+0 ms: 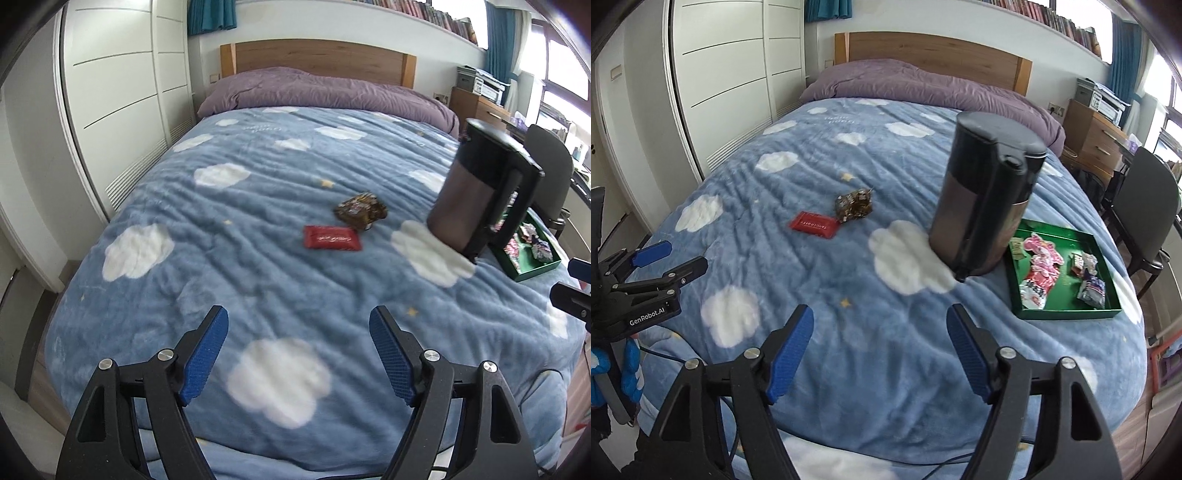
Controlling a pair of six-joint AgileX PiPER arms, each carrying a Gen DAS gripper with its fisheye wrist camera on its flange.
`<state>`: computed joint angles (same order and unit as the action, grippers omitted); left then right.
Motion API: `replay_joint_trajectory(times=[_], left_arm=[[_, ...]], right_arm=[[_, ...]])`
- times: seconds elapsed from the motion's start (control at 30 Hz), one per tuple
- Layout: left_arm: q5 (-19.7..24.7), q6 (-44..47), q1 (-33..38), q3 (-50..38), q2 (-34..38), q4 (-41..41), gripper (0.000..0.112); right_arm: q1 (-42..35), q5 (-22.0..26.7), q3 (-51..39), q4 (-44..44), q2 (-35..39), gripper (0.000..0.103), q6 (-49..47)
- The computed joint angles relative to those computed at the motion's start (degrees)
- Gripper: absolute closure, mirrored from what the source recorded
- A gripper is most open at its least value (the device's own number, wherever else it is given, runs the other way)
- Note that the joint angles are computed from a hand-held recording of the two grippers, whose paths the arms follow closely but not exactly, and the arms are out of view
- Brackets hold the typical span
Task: Organize snacks
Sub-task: 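Move both grippers back toward the brown wafer bag and red packet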
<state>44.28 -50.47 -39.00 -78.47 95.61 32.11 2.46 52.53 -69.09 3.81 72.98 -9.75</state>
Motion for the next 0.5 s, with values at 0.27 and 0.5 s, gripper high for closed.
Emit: replay_joint_trajectory(times=[0.27,0.5], left_arm=[[-6.8,11.8,9.0,3.0,1.6,-8.3,0.038],[-12.3,31.3,13.1,-0.1,5.0,-18.4,0.038]], right_arm=[[3.8,-2.5,0.0,-1.4,6.5,0.002,2.9],[4.3,-4.2,-4.4,1.6,14.7,0.0,0.6]])
